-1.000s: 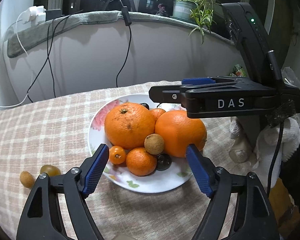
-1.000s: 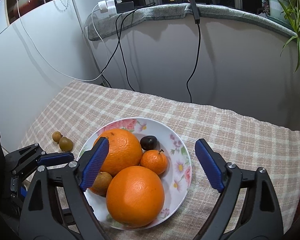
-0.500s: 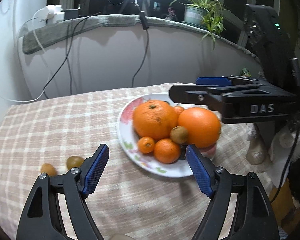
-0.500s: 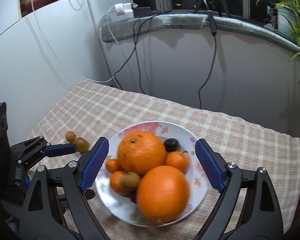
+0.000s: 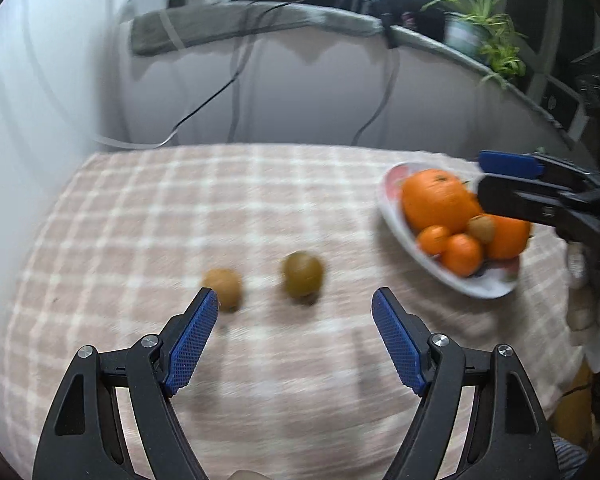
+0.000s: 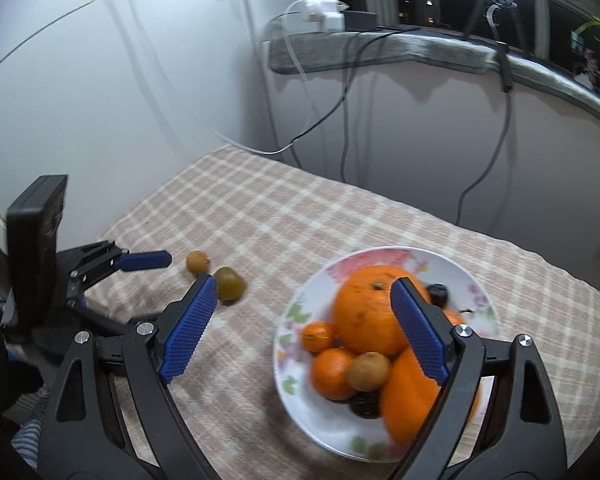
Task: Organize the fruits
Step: 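Reach the left tool to a brown kiwi while the right tool reaches the olive-green kiwi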
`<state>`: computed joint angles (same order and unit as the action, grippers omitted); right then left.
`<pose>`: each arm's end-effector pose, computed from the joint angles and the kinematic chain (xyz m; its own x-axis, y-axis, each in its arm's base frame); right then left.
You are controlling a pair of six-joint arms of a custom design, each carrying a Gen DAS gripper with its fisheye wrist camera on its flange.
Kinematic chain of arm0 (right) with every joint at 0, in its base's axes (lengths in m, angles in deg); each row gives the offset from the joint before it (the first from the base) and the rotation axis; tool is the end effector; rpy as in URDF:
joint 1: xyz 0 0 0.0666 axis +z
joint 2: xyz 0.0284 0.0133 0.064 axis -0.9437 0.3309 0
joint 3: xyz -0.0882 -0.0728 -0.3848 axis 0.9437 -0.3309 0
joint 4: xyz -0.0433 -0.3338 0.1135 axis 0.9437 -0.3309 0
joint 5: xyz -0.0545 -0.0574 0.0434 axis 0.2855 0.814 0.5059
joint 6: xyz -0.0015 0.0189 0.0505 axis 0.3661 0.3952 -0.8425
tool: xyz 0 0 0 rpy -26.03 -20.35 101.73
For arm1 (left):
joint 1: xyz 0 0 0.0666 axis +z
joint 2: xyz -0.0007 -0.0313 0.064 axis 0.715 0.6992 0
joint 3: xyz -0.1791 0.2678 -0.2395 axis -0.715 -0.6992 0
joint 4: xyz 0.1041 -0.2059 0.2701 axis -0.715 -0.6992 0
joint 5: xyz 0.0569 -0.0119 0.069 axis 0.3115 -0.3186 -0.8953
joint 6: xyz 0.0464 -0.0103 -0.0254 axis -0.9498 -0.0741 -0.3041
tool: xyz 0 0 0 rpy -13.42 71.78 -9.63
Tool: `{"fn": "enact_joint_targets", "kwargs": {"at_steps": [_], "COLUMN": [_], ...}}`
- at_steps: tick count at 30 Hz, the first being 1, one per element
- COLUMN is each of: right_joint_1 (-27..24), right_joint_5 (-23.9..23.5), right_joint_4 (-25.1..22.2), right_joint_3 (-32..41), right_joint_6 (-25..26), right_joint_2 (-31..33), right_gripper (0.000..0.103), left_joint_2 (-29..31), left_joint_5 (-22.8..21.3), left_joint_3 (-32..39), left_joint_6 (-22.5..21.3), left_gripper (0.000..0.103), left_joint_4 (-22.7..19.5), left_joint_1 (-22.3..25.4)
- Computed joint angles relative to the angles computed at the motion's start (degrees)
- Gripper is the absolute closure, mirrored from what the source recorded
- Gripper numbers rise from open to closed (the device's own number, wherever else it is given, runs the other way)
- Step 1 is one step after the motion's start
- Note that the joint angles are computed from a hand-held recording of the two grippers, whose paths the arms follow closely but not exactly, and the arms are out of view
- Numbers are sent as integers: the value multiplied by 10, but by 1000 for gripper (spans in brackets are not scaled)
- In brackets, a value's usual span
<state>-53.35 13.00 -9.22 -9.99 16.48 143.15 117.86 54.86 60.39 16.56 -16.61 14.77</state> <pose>0.2827 0.0874 0.4713 -0.6879 0.0246 -0.7254 -0.1369 0.9771 0.1630 0.3214 -0.1983 0.4014 -0.6436 0.3658 -0.6723 0.5772 0.8088 -0.1125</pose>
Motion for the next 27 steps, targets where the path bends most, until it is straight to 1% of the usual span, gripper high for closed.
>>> {"fn": "enact_joint_targets", "kwargs": {"at_steps": [4, 8, 13, 16, 19, 20, 22, 23, 25, 26, 27], "right_joint_1": [29, 52, 69, 71, 74, 75, 78, 78, 76, 75, 74], "right_joint_5": [11, 21, 21, 10, 2, -2, -6, -10, -18, -22, -24], "right_joint_4": [16, 30, 13, 7, 5, 5, 2, -1, -6, -9, -11], "right_joint_3": [-3, -4, 10, 16, 22, 23, 29, 33, 38, 40, 42], "right_joint_6": [4, 5, 3, 6, 13, 16, 24, 28, 31, 33, 34], "right_joint_2": [11, 23, 51, 62, 70, 73, 80, 84, 94, 99, 103], "right_gripper": [13, 13, 13, 13, 13, 13, 23, 26, 35, 37, 42], "left_joint_2": [-14, -10, -6, -3, 5, 6, 7, 7, 8, 8, 9], "left_joint_5": [-17, 16, 17, 5, 15, 22, 38, 38, 47, 48, 49], "left_joint_3": [-24, -25, -23, -20, -12, -12, -13, -13, -15, -15, -15], "left_joint_6": [-15, 3, 11, 20, 38, 40, 37, 35, 27, 24, 22], "left_gripper": [24, 24, 24, 24, 25, 28, 36, 41, 41, 45, 47], "left_joint_4": [24, 17, 13, 12, 3, 3, 5, 5, 7, 7, 7], "left_joint_1": [19, 41, 44, 47, 60, 64, 71, 71, 72, 71, 71]}}
